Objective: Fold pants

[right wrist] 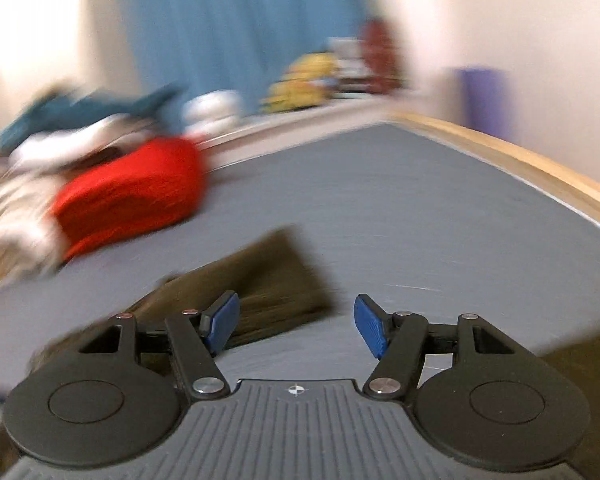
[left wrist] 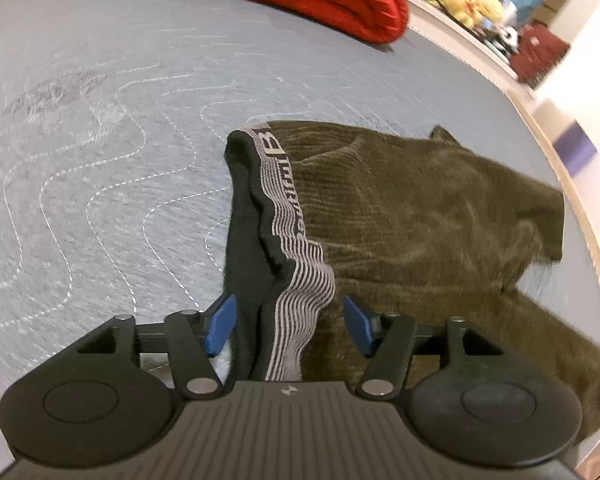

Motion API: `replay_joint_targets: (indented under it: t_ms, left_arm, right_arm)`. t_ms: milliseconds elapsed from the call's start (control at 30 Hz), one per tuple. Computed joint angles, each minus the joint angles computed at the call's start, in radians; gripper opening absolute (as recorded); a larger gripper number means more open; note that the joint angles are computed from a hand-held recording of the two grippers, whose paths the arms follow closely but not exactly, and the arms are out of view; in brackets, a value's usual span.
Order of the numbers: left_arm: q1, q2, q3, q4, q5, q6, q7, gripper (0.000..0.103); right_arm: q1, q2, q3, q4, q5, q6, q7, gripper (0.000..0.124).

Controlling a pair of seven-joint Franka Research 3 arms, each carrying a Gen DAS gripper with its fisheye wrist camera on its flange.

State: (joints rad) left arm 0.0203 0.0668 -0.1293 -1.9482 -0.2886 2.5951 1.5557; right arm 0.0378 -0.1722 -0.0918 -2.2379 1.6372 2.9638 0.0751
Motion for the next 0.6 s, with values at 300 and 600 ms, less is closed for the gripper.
replay_joint_targets:
  t_ms: [300, 600]
  left_arm:
    - [0.009, -0.032, 0.018, -0.063, -0.029, 0.051, 0.093, 0.072]
    - [0.029, 0.03, -0.005, -0.018, -0.177, -0.009, 0.253, 0.072]
  right_arm:
    - [0.186, -0.101, 0.091, -0.123, -0.334, -0.214, -0.101, 0.066]
    - [0.308, -0.093, 0.113, -0.173, -0.579, -0.302, -0.035, 0.066]
